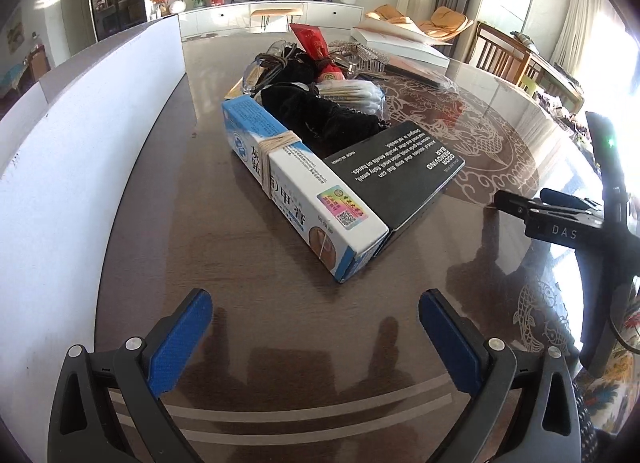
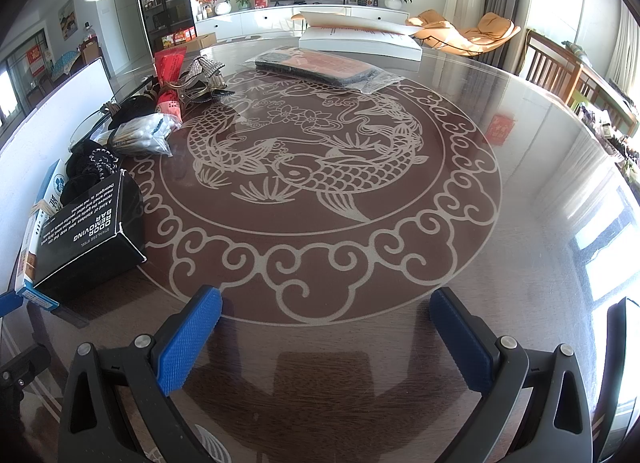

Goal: Organize objects

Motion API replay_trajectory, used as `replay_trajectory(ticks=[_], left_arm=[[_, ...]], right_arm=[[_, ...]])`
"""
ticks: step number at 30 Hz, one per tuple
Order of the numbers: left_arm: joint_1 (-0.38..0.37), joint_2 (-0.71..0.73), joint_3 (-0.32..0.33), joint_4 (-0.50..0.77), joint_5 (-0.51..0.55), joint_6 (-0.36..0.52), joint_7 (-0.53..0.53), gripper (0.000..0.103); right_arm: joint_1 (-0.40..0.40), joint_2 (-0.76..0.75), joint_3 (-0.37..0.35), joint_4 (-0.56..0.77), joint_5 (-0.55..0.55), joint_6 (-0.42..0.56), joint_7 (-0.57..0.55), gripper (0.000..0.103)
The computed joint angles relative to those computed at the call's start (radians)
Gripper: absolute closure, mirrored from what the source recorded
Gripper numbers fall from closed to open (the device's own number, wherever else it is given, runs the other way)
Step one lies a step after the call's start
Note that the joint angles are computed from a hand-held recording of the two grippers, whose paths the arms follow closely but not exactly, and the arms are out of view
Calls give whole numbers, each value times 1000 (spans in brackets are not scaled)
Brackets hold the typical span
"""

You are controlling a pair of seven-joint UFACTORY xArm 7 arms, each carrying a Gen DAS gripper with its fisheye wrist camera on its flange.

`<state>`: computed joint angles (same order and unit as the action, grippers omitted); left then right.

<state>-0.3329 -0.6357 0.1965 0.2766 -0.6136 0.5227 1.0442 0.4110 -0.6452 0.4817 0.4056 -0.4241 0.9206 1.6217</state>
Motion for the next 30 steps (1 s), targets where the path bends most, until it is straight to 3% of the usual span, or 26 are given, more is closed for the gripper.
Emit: replay_trajectory(ticks=[3, 6, 9, 12, 15, 16, 19, 24, 30], left_arm=[[-21, 25, 19, 73, -67, 51, -53, 0], [-37, 101, -24, 154, -125, 53, -112, 0], [-45, 178, -106, 187, -139, -61, -146, 0], [-31, 257, -157, 197, -84, -167, -206, 0], [-22, 295, -125, 199, -58, -181, -207, 0], [-30, 290, -89, 200, -88, -158, -175, 0], [17, 296, -62, 210, -99, -109, -168, 0], [72, 267, -100, 168, -45, -112, -160, 1], [67, 246, -94, 128, -3, -153, -173, 1]], right_arm=[[1, 0, -1, 0, -1, 0, 0, 0], [2, -1, -1, 0, 0, 2, 0, 0], [2, 0, -2, 0, -1, 0, 1, 0], [2, 1, -2, 0, -1, 0, 1, 0], [2, 0, -2, 0, -1, 1, 1, 0], [2, 0, -2, 0, -1, 1, 1, 0], [2, 1, -1, 1, -1, 1, 2, 0], [2, 2, -1, 2, -2, 1, 2, 0], [3, 2, -2, 2, -1, 2, 2, 0]])
